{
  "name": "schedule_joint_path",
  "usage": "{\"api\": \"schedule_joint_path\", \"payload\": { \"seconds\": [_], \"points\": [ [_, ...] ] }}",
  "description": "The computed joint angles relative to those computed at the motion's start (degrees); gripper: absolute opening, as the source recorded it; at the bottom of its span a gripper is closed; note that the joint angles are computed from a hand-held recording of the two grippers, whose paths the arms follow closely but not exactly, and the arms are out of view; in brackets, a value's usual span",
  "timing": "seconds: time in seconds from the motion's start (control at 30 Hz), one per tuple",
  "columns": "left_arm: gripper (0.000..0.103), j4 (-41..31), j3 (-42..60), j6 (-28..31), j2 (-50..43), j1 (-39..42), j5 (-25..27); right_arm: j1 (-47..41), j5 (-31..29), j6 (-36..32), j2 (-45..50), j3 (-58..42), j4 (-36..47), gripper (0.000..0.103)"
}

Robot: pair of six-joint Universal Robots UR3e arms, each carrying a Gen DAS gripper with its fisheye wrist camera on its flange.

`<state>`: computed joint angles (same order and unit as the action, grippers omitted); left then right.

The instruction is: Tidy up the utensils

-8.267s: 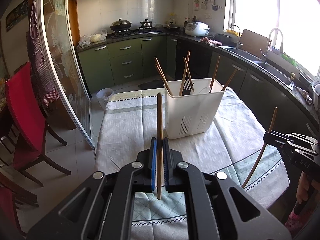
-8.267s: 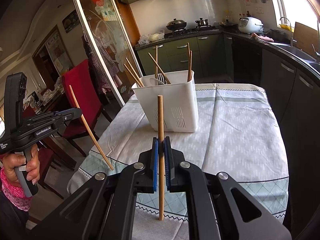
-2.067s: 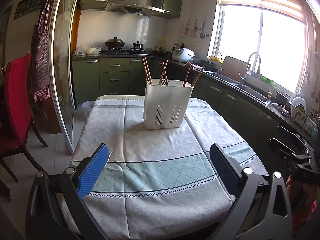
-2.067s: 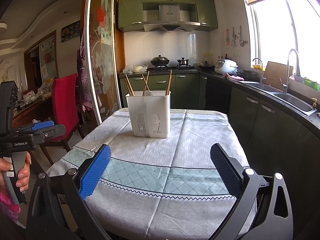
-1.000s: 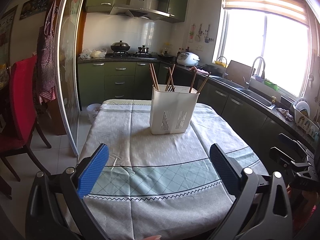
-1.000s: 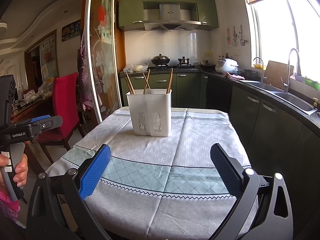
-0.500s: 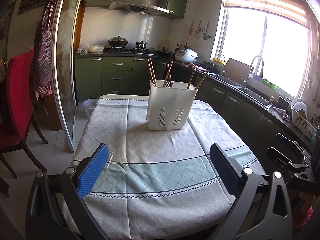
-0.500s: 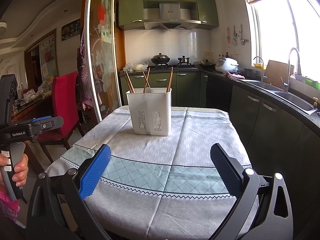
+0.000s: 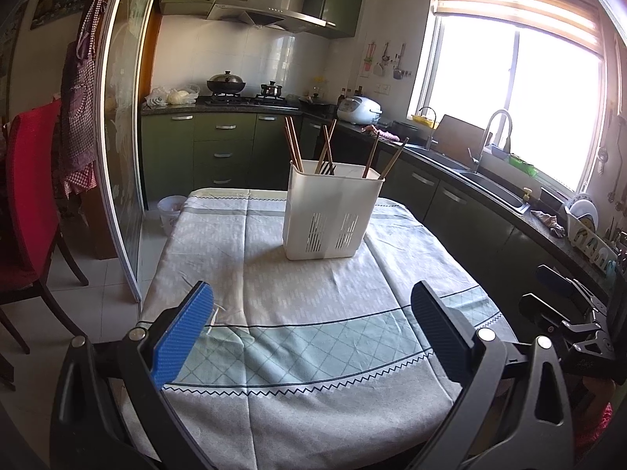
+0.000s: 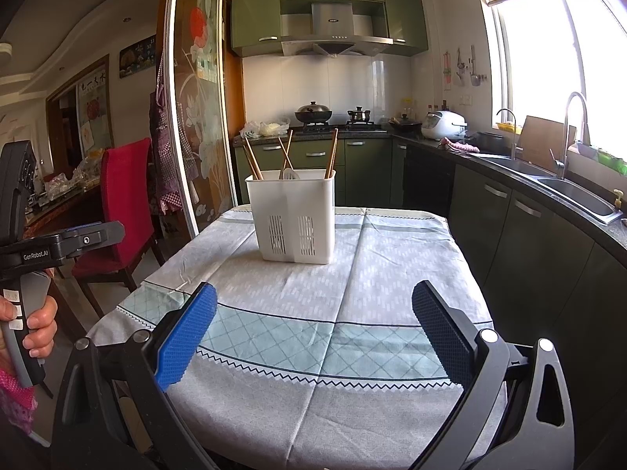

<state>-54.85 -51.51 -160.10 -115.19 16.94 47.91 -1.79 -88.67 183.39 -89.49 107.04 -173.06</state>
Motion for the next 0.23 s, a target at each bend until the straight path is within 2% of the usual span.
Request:
{"api": "schedule_joint_path", "payload": {
  "seconds": [0.07, 0.23],
  "points": [
    [0.096, 1.2, 0.01, -0.53, -0.1, -0.41, 1.7, -0.2, 0.19, 0.07, 0.01, 0.26, -0.18, 0.098],
    [0.096, -1.59, 4.87, -0.81, -3.18, -0.85, 3.27, -0.58, 0.48, -0.09, 0.75, -0.39, 0.35, 0.098]
  ]
}}
